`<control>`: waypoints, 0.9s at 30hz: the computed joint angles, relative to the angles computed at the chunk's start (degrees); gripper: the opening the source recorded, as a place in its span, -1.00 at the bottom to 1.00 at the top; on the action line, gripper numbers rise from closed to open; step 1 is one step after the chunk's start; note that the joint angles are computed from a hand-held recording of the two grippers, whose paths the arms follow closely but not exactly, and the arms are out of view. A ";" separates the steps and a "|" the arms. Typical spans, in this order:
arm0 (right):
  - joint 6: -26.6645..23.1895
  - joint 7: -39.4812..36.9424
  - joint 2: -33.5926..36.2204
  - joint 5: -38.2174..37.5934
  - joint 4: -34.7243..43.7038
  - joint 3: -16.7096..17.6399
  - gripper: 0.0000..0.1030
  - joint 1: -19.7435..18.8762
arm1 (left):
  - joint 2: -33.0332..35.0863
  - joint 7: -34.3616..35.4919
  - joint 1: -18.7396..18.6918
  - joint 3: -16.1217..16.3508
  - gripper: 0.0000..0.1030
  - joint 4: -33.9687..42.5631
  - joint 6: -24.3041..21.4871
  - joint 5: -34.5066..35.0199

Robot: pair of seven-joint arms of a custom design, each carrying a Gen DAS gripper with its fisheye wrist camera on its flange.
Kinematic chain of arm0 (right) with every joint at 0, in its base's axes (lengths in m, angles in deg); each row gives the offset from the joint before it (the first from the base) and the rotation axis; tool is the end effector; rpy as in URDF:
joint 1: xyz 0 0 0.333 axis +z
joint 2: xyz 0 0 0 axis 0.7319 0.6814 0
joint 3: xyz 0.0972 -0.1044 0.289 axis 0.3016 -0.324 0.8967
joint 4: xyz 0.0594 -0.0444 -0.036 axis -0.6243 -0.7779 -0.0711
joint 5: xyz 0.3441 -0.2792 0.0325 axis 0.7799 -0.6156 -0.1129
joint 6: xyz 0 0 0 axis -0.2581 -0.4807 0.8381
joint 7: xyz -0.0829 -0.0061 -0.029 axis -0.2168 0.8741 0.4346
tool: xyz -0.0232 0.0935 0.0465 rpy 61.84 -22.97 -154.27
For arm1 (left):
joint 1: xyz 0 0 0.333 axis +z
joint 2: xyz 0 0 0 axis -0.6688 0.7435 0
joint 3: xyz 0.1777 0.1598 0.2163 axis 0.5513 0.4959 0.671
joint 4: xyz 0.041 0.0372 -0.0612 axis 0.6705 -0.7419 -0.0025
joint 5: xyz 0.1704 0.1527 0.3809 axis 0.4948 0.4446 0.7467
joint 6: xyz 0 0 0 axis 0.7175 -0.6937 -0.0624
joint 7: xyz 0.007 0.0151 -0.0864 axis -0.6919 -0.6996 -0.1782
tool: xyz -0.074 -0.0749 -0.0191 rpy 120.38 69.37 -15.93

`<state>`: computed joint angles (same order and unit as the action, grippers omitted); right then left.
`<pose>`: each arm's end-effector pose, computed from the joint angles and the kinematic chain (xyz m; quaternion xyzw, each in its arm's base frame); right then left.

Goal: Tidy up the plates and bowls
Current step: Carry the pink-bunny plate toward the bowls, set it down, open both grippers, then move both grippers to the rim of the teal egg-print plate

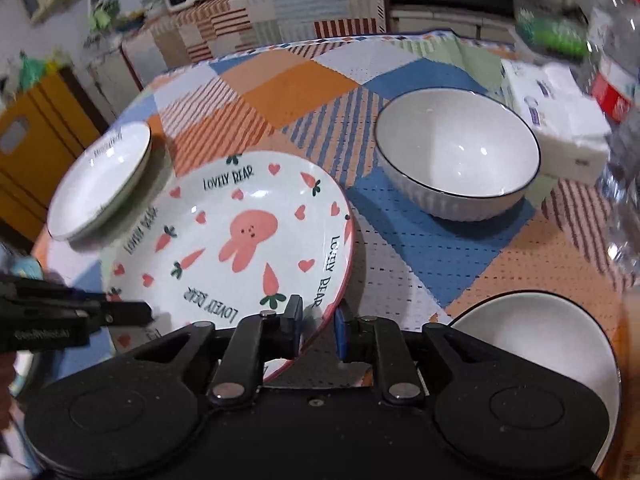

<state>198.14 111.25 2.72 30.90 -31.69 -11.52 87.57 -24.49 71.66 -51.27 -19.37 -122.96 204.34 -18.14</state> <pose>0.5618 0.4721 0.2877 -0.6575 0.7031 -0.1303 0.2374 0.6017 -0.3011 0.2677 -0.5781 0.7754 -0.2525 0.0276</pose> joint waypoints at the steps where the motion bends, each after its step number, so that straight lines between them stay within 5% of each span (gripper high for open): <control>1: -2.07 -1.20 0.44 0.12 1.11 0.35 -0.49 0.09 | -0.26 -0.47 -0.57 0.48 -0.48 -0.16 -0.03 0.61; 3: -7.60 -4.29 1.90 -0.16 4.29 1.05 -0.34 0.56 | -1.42 -2.55 -2.79 2.64 -0.43 -0.95 0.45 3.36; 7: -15.13 -4.99 2.79 -3.71 7.87 0.53 -0.24 3.11 | -4.98 -0.42 -1.36 1.60 -0.36 -3.29 -0.07 3.97; 14: -6.16 4.02 -4.15 -9.00 0.94 1.30 -0.12 3.36 | -15.12 9.96 0.74 0.11 -0.22 -9.44 -3.16 -2.49; 21: -2.22 7.10 -8.07 -10.79 -0.93 3.38 0.04 3.26 | -26.03 18.00 -2.49 4.57 -0.13 -16.42 -6.45 -7.11; 27: -1.42 5.14 -9.68 -9.43 -0.39 5.90 0.04 3.01 | -34.03 15.27 -4.21 7.40 -0.06 -22.48 -6.78 0.52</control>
